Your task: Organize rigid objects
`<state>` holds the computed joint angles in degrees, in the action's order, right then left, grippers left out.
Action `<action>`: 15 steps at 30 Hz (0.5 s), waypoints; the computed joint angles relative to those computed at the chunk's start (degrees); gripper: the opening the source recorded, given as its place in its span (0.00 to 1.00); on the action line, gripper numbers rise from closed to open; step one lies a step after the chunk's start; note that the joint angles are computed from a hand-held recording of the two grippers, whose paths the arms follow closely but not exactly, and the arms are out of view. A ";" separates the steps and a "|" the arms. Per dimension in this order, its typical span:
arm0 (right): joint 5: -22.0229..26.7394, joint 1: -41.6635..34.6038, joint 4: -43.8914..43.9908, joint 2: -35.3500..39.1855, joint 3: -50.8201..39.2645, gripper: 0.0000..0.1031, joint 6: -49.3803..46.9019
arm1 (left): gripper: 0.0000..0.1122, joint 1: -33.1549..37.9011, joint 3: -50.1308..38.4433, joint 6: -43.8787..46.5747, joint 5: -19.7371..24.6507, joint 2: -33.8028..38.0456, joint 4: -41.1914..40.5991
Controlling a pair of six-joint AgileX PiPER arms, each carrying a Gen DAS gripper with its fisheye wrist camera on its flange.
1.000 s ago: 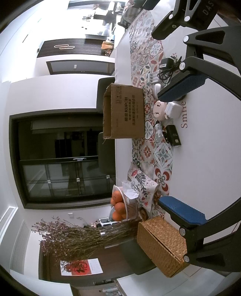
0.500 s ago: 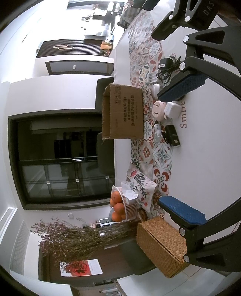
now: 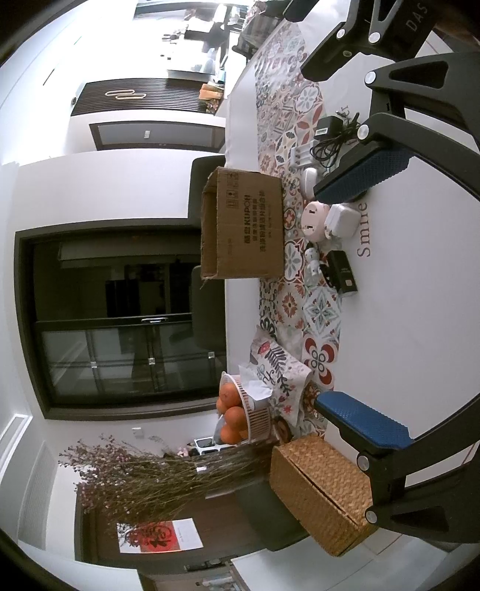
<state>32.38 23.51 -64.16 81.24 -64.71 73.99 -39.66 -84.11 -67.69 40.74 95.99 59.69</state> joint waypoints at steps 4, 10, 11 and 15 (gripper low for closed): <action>0.06 0.06 0.13 0.01 -0.05 1.00 -0.10 | 0.92 -0.02 0.05 -0.06 -0.02 -0.01 0.08; -0.01 0.01 0.00 -0.02 0.03 1.00 0.00 | 0.92 -0.02 -0.01 -0.09 0.06 0.02 0.11; 0.04 0.07 0.15 0.02 -0.05 1.00 -0.14 | 0.92 0.01 -0.04 0.02 0.03 0.03 0.00; -0.10 -0.08 0.25 -0.03 0.03 1.00 -0.22 | 0.92 0.03 0.04 0.11 -0.05 -0.04 -0.09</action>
